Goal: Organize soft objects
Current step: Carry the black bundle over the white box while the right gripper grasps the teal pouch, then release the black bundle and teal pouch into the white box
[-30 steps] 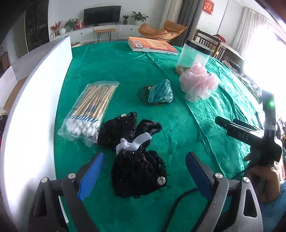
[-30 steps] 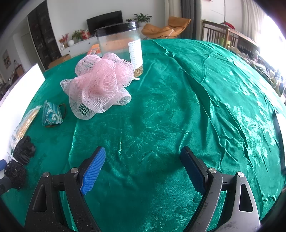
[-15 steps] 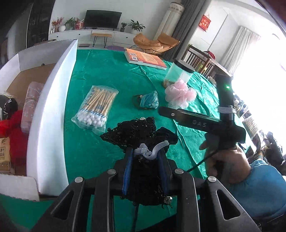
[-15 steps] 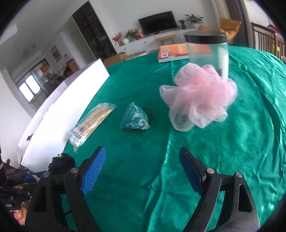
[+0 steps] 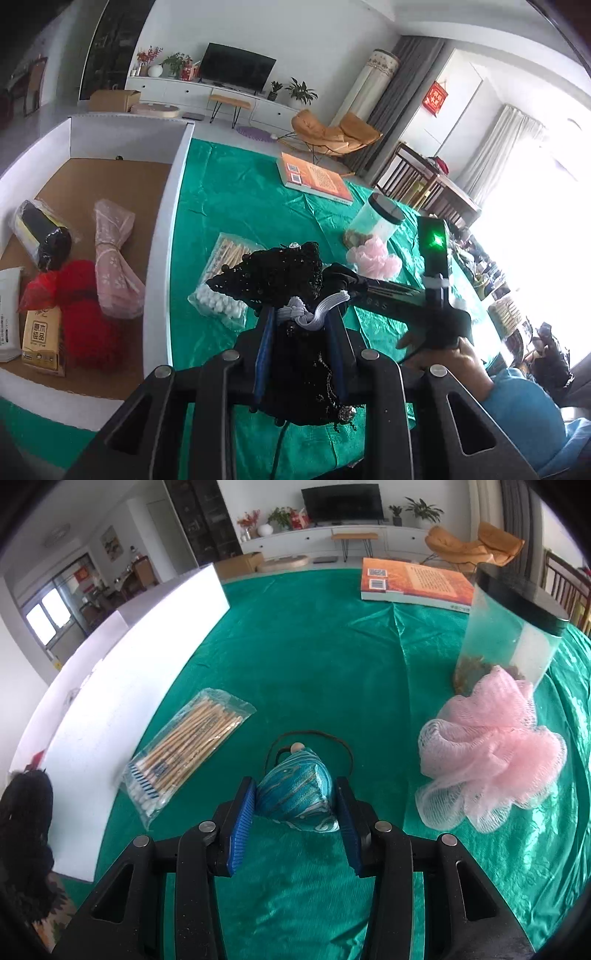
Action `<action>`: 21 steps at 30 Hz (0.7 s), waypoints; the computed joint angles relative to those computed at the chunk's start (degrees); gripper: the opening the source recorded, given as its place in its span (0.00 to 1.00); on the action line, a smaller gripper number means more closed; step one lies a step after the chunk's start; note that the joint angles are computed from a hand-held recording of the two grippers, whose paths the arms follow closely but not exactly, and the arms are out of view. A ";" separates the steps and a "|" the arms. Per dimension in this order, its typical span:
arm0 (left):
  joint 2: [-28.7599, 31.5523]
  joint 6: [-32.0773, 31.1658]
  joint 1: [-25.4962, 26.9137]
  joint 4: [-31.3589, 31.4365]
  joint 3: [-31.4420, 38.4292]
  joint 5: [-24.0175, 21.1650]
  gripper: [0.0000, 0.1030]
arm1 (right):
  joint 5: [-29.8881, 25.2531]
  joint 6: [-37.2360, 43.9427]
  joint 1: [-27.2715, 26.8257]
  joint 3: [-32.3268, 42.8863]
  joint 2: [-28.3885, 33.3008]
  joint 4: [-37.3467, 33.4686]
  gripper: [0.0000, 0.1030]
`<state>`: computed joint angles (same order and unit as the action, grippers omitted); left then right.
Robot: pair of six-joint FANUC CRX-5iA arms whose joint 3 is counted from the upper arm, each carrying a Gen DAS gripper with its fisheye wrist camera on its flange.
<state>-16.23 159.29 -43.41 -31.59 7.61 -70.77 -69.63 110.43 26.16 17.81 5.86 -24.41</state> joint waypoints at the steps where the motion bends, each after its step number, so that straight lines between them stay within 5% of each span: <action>1: -0.32 0.23 -0.29 -0.89 0.44 -0.48 0.26 | -0.40 0.26 -0.56 -0.11 -0.91 -0.86 0.43; 5: -2.14 1.23 -1.98 -5.33 2.22 -4.47 0.26 | -3.15 0.37 -2.00 1.11 -4.10 -4.26 0.44; 10: -5.08 2.37 -5.72 -13.33 4.25 -15.62 0.26 | -6.70 1.40 -0.52 6.13 -7.25 -10.65 0.44; 18: -9.15 3.97 -9.50 -21.79 3.99 -35.39 0.27 | -9.86 0.63 10.41 15.17 -7.43 -18.14 0.44; 21: -9.74 4.46 -4.69 -18.60 1.73 -40.02 0.47 | -9.76 -0.03 16.49 13.90 -7.13 -16.22 0.50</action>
<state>-25.97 163.75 -48.11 -50.19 9.33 -110.78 -79.39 110.39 42.66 31.71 -1.26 -40.64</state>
